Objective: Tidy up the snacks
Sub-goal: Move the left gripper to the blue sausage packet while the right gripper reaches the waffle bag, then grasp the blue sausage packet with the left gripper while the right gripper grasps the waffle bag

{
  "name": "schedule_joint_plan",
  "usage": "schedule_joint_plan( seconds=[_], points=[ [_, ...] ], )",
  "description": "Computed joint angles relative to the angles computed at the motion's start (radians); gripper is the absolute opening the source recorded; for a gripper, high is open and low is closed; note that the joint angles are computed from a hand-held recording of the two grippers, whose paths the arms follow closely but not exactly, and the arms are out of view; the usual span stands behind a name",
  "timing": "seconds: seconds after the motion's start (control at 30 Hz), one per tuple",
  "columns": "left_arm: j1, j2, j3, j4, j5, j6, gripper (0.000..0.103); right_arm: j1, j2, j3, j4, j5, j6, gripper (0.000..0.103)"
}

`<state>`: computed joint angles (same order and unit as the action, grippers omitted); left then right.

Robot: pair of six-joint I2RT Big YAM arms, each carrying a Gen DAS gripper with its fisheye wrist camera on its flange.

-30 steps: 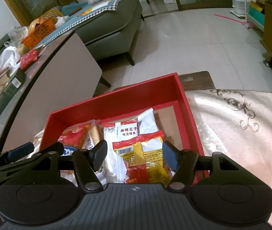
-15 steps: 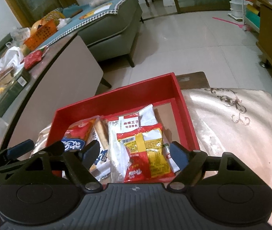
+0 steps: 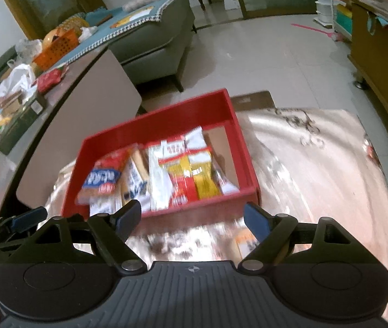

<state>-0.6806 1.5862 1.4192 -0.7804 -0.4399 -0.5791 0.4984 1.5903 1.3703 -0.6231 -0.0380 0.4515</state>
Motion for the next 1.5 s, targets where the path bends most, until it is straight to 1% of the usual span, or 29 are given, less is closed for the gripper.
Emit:
schedule_joint_plan(
  seconds=[0.13,0.3,0.37,0.43,0.5,0.57,0.7,0.73,0.8,0.83,0.87,0.9,0.93,0.97,1.07,1.13,1.2,1.23,1.27,1.4,1.5],
  points=[
    [-0.028,-0.03,-0.043,-0.02,0.021,0.009,0.07,0.012,-0.043,-0.053,-0.016,0.003,-0.001,0.088],
    [-0.053,-0.041,-0.086,-0.046,0.127,0.067,0.07,0.019,-0.112,-0.129,-0.008,-0.009,0.006,0.088],
    [-0.056,-0.043,-0.103,-0.052,0.174,0.121,0.07,0.02,-0.14,-0.162,-0.001,-0.017,0.008,0.089],
    [-0.058,-0.041,-0.114,-0.05,0.194,0.156,0.07,0.015,-0.162,-0.191,-0.004,-0.027,0.003,0.09],
    [-0.049,-0.035,-0.117,-0.047,0.248,0.209,0.07,0.006,-0.175,-0.214,-0.014,-0.04,-0.002,0.09],
    [-0.045,-0.023,-0.118,-0.044,0.276,0.253,0.07,-0.003,-0.178,-0.229,-0.03,-0.047,-0.009,0.09],
    [-0.046,0.016,-0.103,-0.063,0.314,0.324,0.07,-0.02,-0.177,-0.248,-0.051,-0.057,-0.015,0.09],
    [-0.048,0.025,-0.1,-0.067,0.32,0.341,0.071,-0.022,-0.177,-0.251,-0.05,-0.06,-0.014,0.09],
    [-0.051,0.04,-0.098,-0.066,0.321,0.378,0.079,-0.027,-0.176,-0.253,-0.047,-0.07,-0.014,0.09],
    [-0.053,0.047,-0.097,-0.066,0.318,0.392,0.08,-0.028,-0.176,-0.255,-0.046,-0.075,-0.017,0.09],
    [-0.056,0.056,-0.096,-0.067,0.305,0.401,0.085,-0.029,-0.173,-0.254,-0.047,-0.079,-0.021,0.09],
    [-0.057,0.058,-0.101,-0.055,0.295,0.398,0.09,-0.028,-0.169,-0.252,-0.05,-0.081,-0.025,0.09],
    [-0.051,0.059,-0.104,-0.049,0.308,0.387,0.09,-0.028,-0.163,-0.248,-0.054,-0.083,-0.028,0.09],
    [-0.043,0.055,-0.106,-0.047,0.324,0.373,0.088,-0.027,-0.157,-0.244,-0.06,-0.083,-0.031,0.09],
    [-0.05,0.049,-0.108,-0.055,0.302,0.341,0.083,-0.024,-0.14,-0.235,-0.078,-0.077,-0.034,0.09],
    [-0.057,0.043,-0.109,-0.063,0.287,0.309,0.076,-0.023,-0.137,-0.235,-0.082,-0.073,-0.033,0.09],
    [-0.068,0.037,-0.108,-0.101,0.28,0.266,0.073,-0.023,-0.139,-0.24,-0.086,-0.067,-0.026,0.09],
    [-0.076,0.031,-0.114,-0.107,0.271,0.247,0.071,-0.023,-0.139,-0.243,-0.087,-0.065,-0.022,0.09],
    [-0.087,0.024,-0.12,-0.108,0.26,0.236,0.066,-0.024,-0.139,-0.246,-0.088,-0.062,-0.017,0.091],
    [-0.106,0.008,-0.125,-0.144,0.269,0.164,0.066,-0.021,-0.132,-0.253,-0.096,-0.06,0.028,0.092],
    [-0.111,-0.009,-0.138,-0.148,0.271,0.114,0.066,-0.005,-0.113,-0.245,-0.085,-0.059,0.058,0.092]
  ],
)
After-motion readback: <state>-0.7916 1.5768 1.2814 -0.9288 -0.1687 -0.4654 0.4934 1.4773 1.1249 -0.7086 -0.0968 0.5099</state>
